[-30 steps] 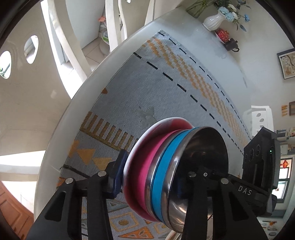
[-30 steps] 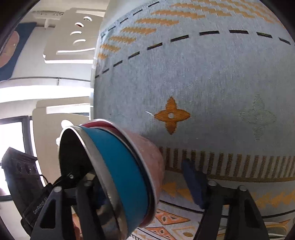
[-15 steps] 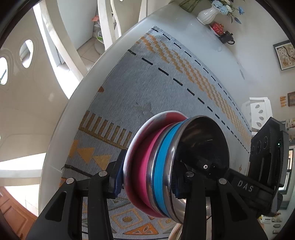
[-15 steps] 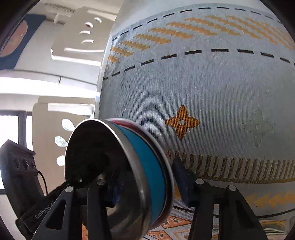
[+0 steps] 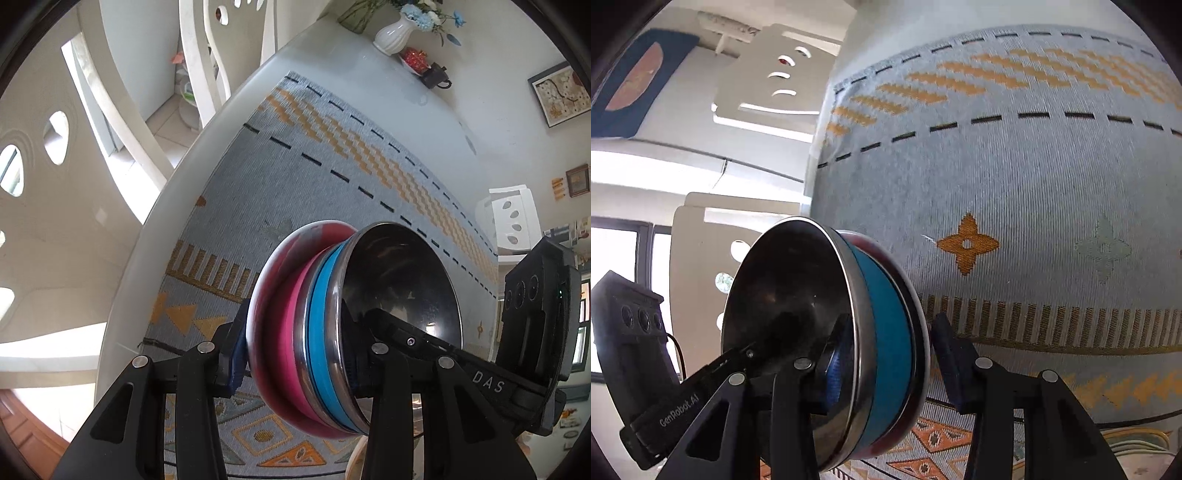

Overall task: Organize plates and bowls
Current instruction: 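Carry the bowl stack with both tools over the flower plate stack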

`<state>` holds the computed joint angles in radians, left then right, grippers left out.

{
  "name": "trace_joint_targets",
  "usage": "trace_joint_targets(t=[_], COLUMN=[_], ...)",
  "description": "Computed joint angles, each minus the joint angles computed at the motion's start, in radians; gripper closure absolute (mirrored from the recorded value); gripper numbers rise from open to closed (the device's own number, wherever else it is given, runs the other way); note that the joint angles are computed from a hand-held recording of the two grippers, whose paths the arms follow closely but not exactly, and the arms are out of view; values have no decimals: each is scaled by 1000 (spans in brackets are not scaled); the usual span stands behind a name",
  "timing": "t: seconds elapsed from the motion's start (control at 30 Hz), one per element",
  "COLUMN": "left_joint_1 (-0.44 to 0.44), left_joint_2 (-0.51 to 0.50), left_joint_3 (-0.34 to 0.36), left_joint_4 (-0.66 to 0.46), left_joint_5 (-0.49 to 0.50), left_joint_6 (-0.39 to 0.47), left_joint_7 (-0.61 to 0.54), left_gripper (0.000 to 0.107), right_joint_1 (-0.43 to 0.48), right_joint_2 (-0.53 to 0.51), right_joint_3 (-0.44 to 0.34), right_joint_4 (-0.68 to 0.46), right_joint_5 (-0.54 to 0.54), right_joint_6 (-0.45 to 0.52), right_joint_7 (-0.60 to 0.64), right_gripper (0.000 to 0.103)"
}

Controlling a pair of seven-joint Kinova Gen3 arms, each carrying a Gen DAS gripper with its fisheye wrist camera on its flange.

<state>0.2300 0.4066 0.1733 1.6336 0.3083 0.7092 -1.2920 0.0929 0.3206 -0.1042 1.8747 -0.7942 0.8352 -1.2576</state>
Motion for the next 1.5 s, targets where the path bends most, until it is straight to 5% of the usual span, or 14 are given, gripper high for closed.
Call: trace_joint_targets(t=[0.3, 0.93, 1.5], left_joint_1=[75, 256, 352], left_joint_2=[-74, -108, -39], left_joint_3=[-4, 66, 87], left_joint_4=[38, 39, 34], left_joint_5=[-49, -79, -93], left_joint_6=[-42, -65, -63], left_joint_7=[79, 212, 221], left_gripper=[71, 71, 71], right_joint_1=[30, 110, 216], right_joint_2=[-106, -425, -452], right_joint_3=[31, 273, 379], right_joint_4=[64, 235, 341], right_joint_5=[-25, 95, 168], right_joint_6=[24, 176, 236], right_joint_7=[82, 90, 173], right_gripper=[59, 59, 60])
